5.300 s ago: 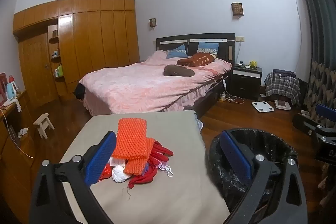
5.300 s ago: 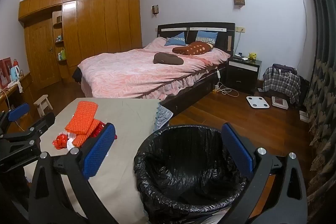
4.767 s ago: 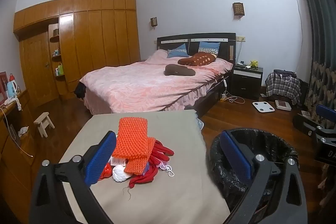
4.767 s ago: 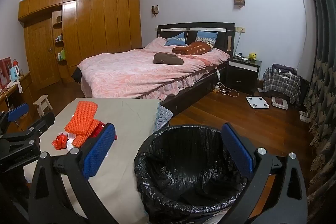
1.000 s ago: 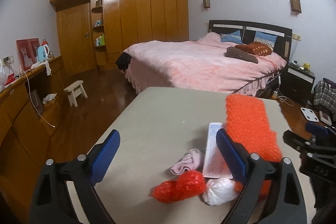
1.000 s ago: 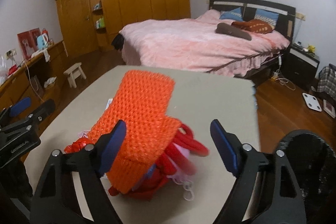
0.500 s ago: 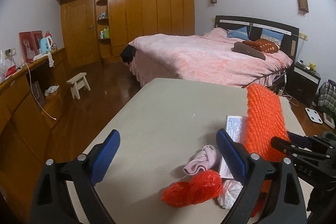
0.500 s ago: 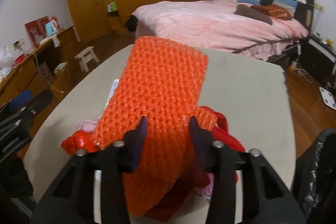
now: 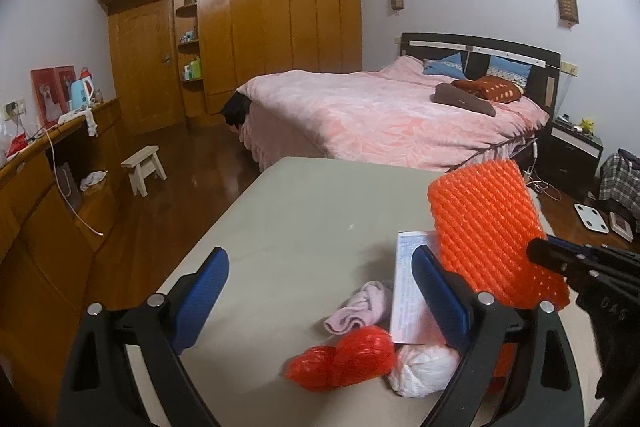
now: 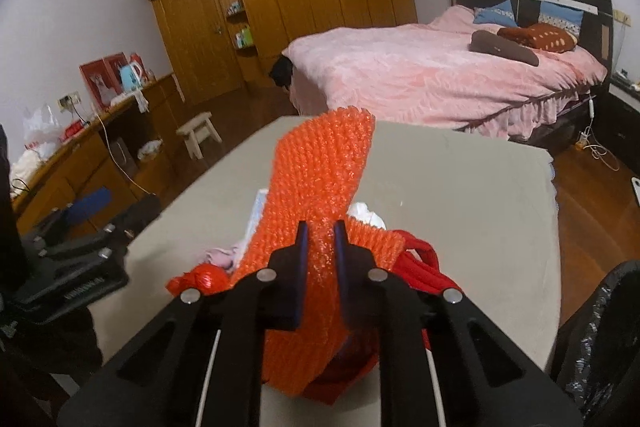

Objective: Collect trash
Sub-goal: 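Grasp an orange mesh sleeve with the right tool while the left tool grasps another, then carry the orange mesh sleeves over the bin and open both tools to drop them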

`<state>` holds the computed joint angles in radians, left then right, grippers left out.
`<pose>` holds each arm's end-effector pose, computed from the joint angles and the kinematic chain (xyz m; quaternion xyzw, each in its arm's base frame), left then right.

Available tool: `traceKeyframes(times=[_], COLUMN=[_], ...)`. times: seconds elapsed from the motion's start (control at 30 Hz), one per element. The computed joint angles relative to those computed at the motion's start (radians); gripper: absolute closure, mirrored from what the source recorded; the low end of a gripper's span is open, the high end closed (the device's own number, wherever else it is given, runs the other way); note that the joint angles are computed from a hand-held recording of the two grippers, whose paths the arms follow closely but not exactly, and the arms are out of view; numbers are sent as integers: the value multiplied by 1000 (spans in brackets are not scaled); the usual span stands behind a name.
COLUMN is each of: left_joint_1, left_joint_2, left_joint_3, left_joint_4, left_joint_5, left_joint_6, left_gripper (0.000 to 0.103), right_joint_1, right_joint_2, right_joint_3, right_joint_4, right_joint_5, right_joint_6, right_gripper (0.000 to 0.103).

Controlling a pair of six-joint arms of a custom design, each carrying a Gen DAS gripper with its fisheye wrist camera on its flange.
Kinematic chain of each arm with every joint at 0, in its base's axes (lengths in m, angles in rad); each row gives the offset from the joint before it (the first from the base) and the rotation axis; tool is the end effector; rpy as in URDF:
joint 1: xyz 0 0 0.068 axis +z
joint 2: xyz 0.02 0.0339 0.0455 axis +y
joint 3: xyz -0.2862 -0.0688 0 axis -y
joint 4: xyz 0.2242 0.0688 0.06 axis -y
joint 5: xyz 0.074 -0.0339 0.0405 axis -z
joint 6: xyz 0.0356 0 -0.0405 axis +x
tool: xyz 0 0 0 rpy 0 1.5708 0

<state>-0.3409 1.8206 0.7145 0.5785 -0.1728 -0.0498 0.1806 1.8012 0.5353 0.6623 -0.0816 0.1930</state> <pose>0.3216 -0.1076 0.1624 0.0827 0.8609 -0.0230 0.5015 0.2946 0.0567 0.1341 -0.0135 0.8847 0.1218 0.4498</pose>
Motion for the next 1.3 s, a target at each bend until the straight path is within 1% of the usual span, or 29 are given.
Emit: traceKeyframes(times=[0.07, 0.17, 0.27, 0.33, 0.4, 0.53, 0.73, 0.8, 0.87, 0.9, 0.97, 1.0, 1.03, 1.13, 1.23, 1.3], left_joint_1=[-16, -45, -91, -124, -156, -212, -263, -269, -274, -276, -273, -269, -265, -269, -275, -269], left_joint_2=[-13, -21, -11, 3, 25, 78, 163, 197, 228, 240, 264, 270, 271, 262, 246, 229], left_joint_3=[-6, -7, 8, 10, 17, 42, 102, 133, 163, 170, 190, 195, 188, 170, 160, 152], left_joint_4=[-4, -12, -38, -34, -31, -34, -50, -71, -98, -105, -126, -132, -126, -104, -91, -91], left_joint_5=[-2, -5, -4, -9, -16, -24, -35, -27, -19, -15, 22, 45, 61, 71, 67, 75], left_joint_6=[-1, -7, -29, -32, -36, -48, -53, -56, -57, -60, -61, -58, -55, -39, -33, -39], left_gripper=[12, 12, 12, 12, 12, 14, 15, 20, 30, 33, 49, 53, 61, 76, 80, 80], right_joint_1=[-18, -73, -129, -160, -187, -247, -323, -348, -363, -368, -373, -377, -371, -375, -386, -396], right_joint_2=[-52, -126, -197, -231, -257, -255, -193, -166, -146, -131, -128, -115, -123, -124, -129, -148], right_joint_3=[-33, -85, -130, -152, -172, -209, -252, -258, -262, -264, -268, -271, -275, -281, -280, -286], right_joint_4=[4, 10, -5, -21, -48, -40, 34, 58, 75, 87, 88, 101, 97, 101, 98, 92], right_joint_5=[-15, -78, -118, -117, -91, -97, -119, -131, -143, -148, -154, -158, -154, -160, -172, -180], right_joint_6=[5, 17, 25, 12, -21, -52, -73, -84, -85, -87, -88, -89, -85, -88, -91, -95], right_gripper=[91, 91, 91, 91, 91, 91, 91, 91, 91, 91, 91, 91, 91, 91, 91, 91])
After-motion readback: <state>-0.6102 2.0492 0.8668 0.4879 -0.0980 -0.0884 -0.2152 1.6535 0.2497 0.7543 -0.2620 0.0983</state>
